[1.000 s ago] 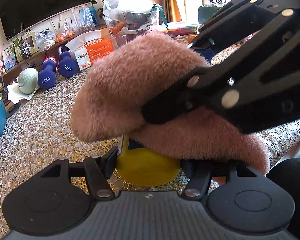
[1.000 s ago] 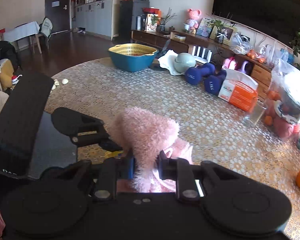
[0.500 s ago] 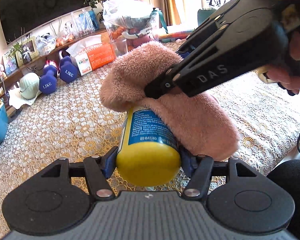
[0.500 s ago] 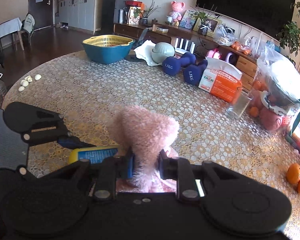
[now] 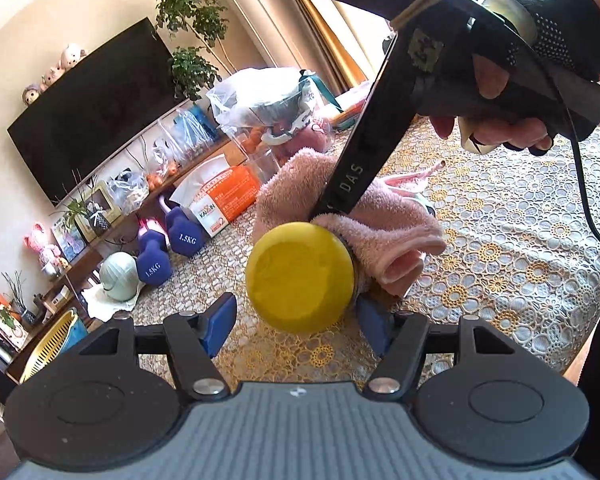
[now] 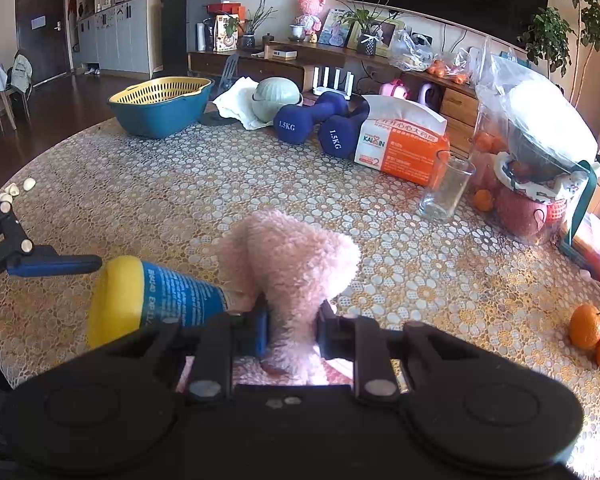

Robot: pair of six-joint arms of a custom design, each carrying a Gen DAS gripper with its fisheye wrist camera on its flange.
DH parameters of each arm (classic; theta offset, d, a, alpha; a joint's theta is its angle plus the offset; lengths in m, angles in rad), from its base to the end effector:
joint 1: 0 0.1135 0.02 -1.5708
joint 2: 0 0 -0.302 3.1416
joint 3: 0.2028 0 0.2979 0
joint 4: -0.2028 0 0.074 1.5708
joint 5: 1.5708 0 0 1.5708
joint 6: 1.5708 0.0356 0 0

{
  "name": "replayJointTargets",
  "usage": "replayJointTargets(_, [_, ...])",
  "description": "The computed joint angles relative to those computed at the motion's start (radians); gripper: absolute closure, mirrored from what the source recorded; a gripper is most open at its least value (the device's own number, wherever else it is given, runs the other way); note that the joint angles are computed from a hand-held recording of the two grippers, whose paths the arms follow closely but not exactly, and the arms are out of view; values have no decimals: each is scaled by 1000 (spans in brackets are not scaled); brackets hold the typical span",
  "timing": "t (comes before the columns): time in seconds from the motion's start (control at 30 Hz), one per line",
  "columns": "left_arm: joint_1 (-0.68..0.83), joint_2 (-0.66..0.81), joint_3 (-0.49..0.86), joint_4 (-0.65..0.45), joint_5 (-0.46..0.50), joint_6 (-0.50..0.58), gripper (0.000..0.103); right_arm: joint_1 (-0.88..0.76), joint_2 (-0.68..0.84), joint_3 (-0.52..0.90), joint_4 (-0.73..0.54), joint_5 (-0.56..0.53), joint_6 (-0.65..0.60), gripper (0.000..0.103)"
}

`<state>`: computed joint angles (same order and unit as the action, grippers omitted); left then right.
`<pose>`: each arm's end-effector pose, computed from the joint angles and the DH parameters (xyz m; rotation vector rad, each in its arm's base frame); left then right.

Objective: Clean container
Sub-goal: 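Wipe the bottle with the towel in the right tool while the left tool turns it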

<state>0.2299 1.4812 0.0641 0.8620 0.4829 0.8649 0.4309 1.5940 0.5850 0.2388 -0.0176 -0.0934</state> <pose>0.1855 0.0264 0.0795 0.9031 1.8519 0.1620 0.2831 0.1308 0.1241 -0.6171 2.2660 0.1873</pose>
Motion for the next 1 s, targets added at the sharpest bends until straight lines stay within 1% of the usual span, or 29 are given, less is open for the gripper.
replayJointTargets(0.13, [-32,-12,22,-29,-16,-14,35,2,2,-5,11,4,6,80])
replayJointTargets(0.23, [-36,-16,13,-19,-15,-1,35,0,-2,-10,18,-6,9,80])
replayJointTargets(0.3, [-31,-12,14,-33,1,22,36,4,-4,-10,21,-13,12,80])
replayJointTargets(0.37, [-28,-16,33,-88,2,22,37,11,-12,-11,18,-28,11,80])
replayJointTargets(0.5, [5,4,67,-166,21,6,37,45,-15,-11,26,1,3,80])
replayJointTargets(0.6, [38,12,102,-269,43,9,39,44,-19,-14,28,-9,16,81])
replayJointTargets(0.73, [64,51,114,-283,42,8,40,42,-23,-35,33,44,11,81])
replayJointTargets(0.83, [70,39,130,-327,47,-13,40,38,-67,-70,33,54,7,82])
replayJointTargets(0.9, [81,28,146,-373,58,-28,40,47,-116,-90,16,35,-4,82])
replayJointTargets(1.0, [95,4,166,-454,78,-39,40,86,-201,-114,-28,-32,-24,81])
